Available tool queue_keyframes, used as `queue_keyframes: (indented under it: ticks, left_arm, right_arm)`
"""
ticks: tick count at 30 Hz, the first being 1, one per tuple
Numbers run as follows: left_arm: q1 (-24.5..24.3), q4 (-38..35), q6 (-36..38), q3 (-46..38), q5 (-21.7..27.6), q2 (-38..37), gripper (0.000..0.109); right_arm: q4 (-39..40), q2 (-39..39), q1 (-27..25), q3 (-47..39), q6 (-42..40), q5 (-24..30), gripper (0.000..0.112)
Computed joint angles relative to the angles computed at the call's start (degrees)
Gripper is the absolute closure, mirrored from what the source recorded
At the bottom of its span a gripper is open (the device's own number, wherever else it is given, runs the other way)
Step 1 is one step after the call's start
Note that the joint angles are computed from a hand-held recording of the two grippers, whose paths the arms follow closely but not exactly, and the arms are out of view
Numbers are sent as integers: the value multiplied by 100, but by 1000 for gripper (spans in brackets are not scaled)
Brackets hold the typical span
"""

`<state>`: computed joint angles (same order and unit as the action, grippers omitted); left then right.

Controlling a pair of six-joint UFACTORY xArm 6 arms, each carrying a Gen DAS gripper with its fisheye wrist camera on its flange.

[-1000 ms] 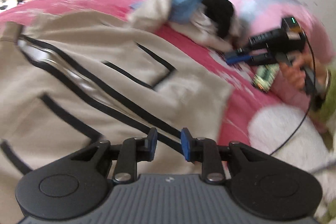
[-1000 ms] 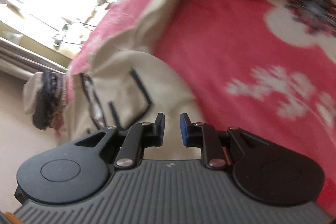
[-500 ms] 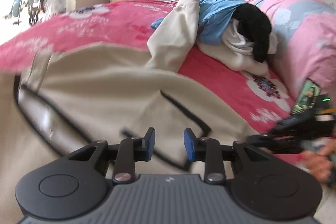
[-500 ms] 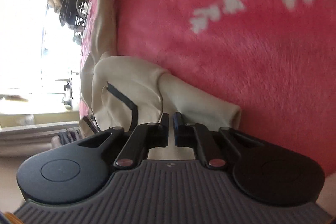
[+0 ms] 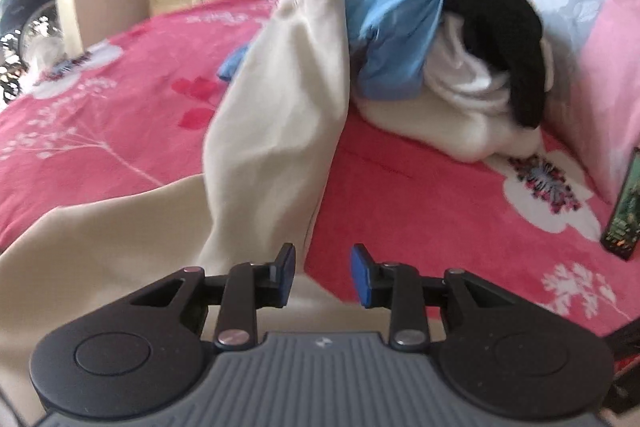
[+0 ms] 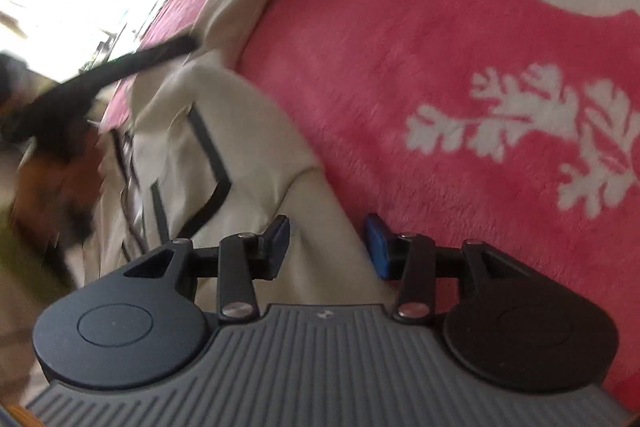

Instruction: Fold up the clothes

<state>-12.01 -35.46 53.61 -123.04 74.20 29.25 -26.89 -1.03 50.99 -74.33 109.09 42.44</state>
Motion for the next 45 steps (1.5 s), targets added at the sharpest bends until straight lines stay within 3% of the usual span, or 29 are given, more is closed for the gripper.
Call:
queue_keyframes:
  ticks: [2, 4, 6, 11, 14, 19, 22, 24, 28, 33, 37, 40, 43, 45]
  left_arm:
    - [-112, 271, -11, -499, 185, 401, 76]
    - [-261, 600, 54, -383, -79, 449, 77]
    - [-293, 514, 123, 81, -527, 278, 82]
    - [-216, -109, -110, 731, -1264, 78, 89]
    - [-313, -374, 32, 1343, -1869, -162, 89]
    - [-490, -702, 392, 2019, -2663, -468, 88]
    - [-463, -788, 559, 2172, -2684, -688, 77]
    - [-383, -1197, 968, 2373, -2651, -960, 63]
    - [-194, -1493, 1318, 2659, -2470, -1448, 58]
    - [-51, -830, 893, 2990, -2656, -1882, 58]
    - [66, -202, 175, 2949, -2781, -1888, 58]
    - [155, 360, -577, 2720, -2824, -1677, 58]
    - [253, 530, -982, 2522, -2771, -1487, 58]
    - [307, 532, -1167, 2435, -2736, -1376, 58]
  right_arm:
    - [263, -71, -36, 117, -329, -186, 75]
    - [467, -65, -18, 67, -660, -79, 96]
    - [549, -47, 12, 5, -783, -17, 108]
    - [-61, -66, 436, -524, -4, 597, 109]
    - [142, -8, 535, -501, 139, 897, 109]
    - [-12, -288, 467, 228, 1181, 287, 108]
    - [-299, -356, 513, 350, 1645, 159, 106]
    - [-438, -410, 529, 425, 1852, 101, 102]
    - [-631, -441, 567, 472, 2133, 72, 100]
    - [-580, -413, 619, 356, 1989, 292, 99]
    - [-402, -249, 700, -21, 1672, 799, 90]
    - [-263, -155, 873, -493, 1305, 1601, 69]
    - [-339, -130, 977, -935, 1032, 2313, 68]
    - [-548, -138, 894, -1139, 900, 2497, 67]
